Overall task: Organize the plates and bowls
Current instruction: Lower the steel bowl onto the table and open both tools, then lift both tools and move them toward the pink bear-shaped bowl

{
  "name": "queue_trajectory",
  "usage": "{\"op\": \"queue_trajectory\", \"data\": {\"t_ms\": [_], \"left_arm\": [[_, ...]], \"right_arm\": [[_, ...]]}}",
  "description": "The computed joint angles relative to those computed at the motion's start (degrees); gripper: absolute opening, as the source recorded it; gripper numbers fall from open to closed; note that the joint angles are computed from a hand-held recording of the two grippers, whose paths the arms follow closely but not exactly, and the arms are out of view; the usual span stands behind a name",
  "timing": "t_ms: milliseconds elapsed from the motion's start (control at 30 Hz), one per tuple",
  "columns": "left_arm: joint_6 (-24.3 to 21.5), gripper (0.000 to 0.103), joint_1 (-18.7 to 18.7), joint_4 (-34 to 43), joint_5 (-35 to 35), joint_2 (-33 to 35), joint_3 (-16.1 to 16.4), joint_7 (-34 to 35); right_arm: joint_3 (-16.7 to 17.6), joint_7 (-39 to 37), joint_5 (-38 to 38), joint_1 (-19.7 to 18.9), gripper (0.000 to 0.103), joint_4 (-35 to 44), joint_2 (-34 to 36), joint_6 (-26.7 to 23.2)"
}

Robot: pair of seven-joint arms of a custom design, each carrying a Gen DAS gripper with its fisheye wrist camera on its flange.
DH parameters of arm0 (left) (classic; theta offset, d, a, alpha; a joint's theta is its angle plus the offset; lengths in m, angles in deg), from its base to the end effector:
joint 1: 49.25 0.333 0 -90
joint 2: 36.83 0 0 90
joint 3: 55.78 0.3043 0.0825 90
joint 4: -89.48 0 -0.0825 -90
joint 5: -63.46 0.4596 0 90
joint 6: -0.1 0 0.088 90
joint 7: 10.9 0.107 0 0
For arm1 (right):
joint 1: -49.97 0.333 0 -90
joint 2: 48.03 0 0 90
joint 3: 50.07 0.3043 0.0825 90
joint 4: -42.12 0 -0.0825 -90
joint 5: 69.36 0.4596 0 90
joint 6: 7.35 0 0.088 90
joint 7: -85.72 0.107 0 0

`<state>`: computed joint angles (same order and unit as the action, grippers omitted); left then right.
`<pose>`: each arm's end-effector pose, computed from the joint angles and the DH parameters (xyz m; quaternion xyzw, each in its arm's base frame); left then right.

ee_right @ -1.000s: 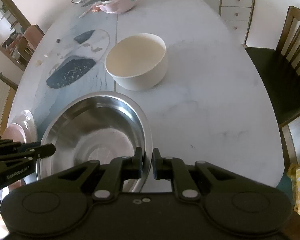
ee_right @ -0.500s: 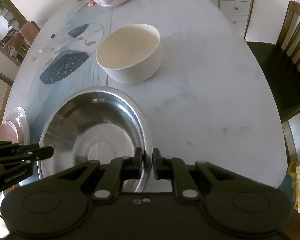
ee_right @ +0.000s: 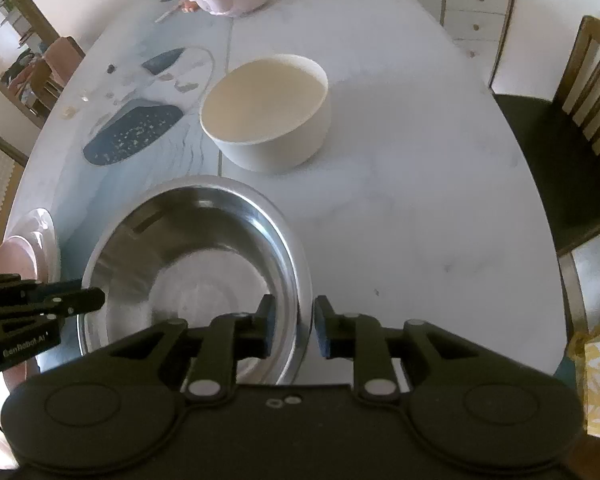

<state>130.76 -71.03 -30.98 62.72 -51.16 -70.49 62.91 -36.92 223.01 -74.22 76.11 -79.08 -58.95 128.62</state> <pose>0.4735 -0.3607 0.5339 -0.5589 0.8022 -0.1892 0.0912 0.4693 0.3891 0.5042 -0.6585 0.7178 -0.0634 0.2173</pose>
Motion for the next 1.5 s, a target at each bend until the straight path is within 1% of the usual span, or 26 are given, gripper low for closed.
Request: {"op": "queue_trajectory", "data": {"t_ms": [267, 500, 700, 733, 833, 900, 933, 967, 1000, 1033, 1133, 1233, 1300, 1500], "left_arm": [[1.85, 0.016, -0.09, -1.06, -0.31, -2.27, 0.53, 0.84], [4.82, 0.016, -0.14, -1.62, 0.56, -4.73, 0.77, 1.03], [6.82, 0.017, 0.04, 1.25, -0.28, -3.53, 1.28, 1.03], [7.20, 0.018, 0.20, 1.93, -0.22, -3.11, 1.27, 0.87], [8.81, 0.032, 1.16, 4.36, 1.41, -1.33, 0.80, -0.45], [9.69, 0.042, 1.82, 6.15, 3.22, 0.07, 0.35, -1.48], [10.18, 0.053, 2.20, 7.20, 4.35, 0.92, 0.10, -2.23], [10.67, 0.058, 2.55, 8.13, 5.50, 1.67, -0.16, -3.12], [11.12, 0.059, 2.77, 8.93, 6.33, 2.37, -0.29, -3.72], [11.20, 0.059, 2.92, 10.17, 7.05, 3.43, -0.38, -3.99], [10.55, 0.059, 3.49, 15.15, 10.28, 7.60, -0.85, -5.37], [9.65, 0.068, 3.66, 20.07, 13.09, 11.73, -1.01, -6.61], [8.69, 0.069, 3.60, 24.15, 15.16, 15.14, -0.98, -7.87], [4.31, 0.070, 1.96, 37.80, 19.34, 25.92, -0.06, -10.34]], "right_arm": [[0.49, -0.27, -1.86, -0.05, 0.029, 0.81, -1.21, -1.21], [0.89, -0.98, -2.86, -0.23, 0.033, 2.37, -2.22, -1.16], [0.83, -3.98, -3.23, -0.36, 0.043, 5.87, -1.39, -1.36], [0.79, -4.65, -3.53, -0.41, 0.044, 6.78, -1.01, -1.49], [0.49, -6.40, -4.24, -0.56, 0.046, 9.42, 0.28, -1.59], [0.18, -7.50, -4.88, -0.75, 0.047, 11.55, 1.44, -1.63], [-0.06, -8.20, -5.08, -0.84, 0.047, 12.69, 2.14, -1.51], [-0.26, -8.72, -5.34, -0.90, 0.048, 13.82, 2.89, -1.50], [-0.48, -9.21, -5.68, -0.96, 0.049, 15.00, 3.68, -1.63], [-0.70, -9.66, -6.07, -1.00, 0.053, 16.15, 4.51, -1.70], [-1.73, -11.43, -6.97, -1.13, 0.058, 20.18, 7.54, -1.80], [-2.91, -13.26, -7.42, -1.08, 0.064, 23.71, 10.26, -2.22], [-3.82, -14.68, -7.18, -1.17, 0.065, 26.19, 12.26, -2.40], [-6.50, -18.33, -7.38, -1.38, 0.076, 33.72, 18.41, -2.69]]}}
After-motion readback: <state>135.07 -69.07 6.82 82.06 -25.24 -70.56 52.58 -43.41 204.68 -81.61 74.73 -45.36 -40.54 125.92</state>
